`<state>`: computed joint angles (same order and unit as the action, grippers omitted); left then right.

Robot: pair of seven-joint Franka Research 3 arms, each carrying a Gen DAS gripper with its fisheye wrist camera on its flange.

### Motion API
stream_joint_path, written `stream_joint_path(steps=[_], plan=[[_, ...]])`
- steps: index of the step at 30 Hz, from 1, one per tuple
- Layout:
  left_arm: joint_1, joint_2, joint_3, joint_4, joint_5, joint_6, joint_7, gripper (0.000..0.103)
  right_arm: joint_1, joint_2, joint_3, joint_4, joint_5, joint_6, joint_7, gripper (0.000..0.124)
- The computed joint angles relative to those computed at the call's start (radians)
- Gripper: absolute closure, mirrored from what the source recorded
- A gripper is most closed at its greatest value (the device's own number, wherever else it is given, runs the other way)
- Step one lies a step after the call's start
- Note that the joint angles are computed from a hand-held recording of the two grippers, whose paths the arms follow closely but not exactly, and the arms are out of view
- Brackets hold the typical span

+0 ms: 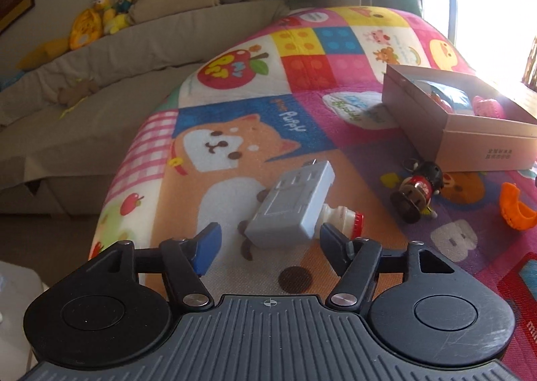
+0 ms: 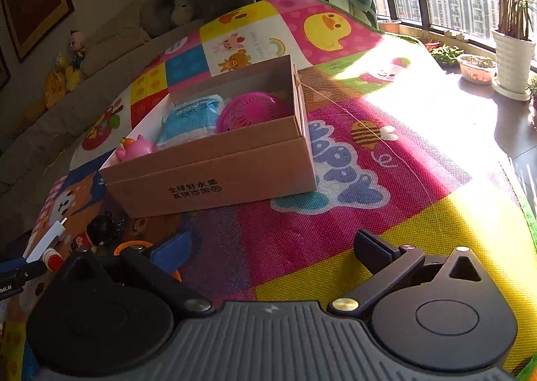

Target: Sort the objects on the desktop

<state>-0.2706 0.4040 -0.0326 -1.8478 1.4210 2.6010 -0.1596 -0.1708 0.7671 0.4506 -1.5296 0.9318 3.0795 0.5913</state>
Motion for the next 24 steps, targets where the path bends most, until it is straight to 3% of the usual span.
stream_joint_path(steps=[6,9,14,16,18,20,21,24], plan=[[0.010,-0.008,0.000,-0.003,0.146,0.096,-0.092,0.014,0.001,-0.006,-0.004,-0.007,-0.002,-0.005,-0.007,0.021],[0.031,0.018,-0.006,0.021,0.102,0.116,-0.075,0.013,0.010,-0.007,-0.010,-0.011,-0.011,0.008,-0.006,0.021],[0.096,0.040,0.025,0.034,0.037,0.293,-0.202,0.016,0.004,-0.006,-0.001,-0.016,-0.024,0.020,-0.001,0.021],[0.108,0.061,0.033,0.052,-0.023,0.331,-0.176,0.015,0.011,-0.007,-0.008,-0.017,-0.037,0.024,0.010,0.021],[0.105,0.084,0.047,0.076,-0.064,0.361,-0.147,0.019,0.017,-0.009,-0.014,-0.021,-0.052,0.031,0.022,0.021],[0.097,0.100,0.053,0.097,-0.109,0.373,-0.088,0.040,0.013,-0.007,-0.010,-0.023,-0.065,0.034,0.031,0.021],[0.098,0.109,0.047,0.106,-0.144,0.379,-0.039,0.045,0.011,-0.007,-0.007,-0.024,-0.071,0.036,0.034,0.021],[0.082,0.117,0.049,0.109,-0.189,0.425,0.042,0.049,0.004,-0.005,0.000,-0.026,-0.087,0.039,0.046,0.021]])
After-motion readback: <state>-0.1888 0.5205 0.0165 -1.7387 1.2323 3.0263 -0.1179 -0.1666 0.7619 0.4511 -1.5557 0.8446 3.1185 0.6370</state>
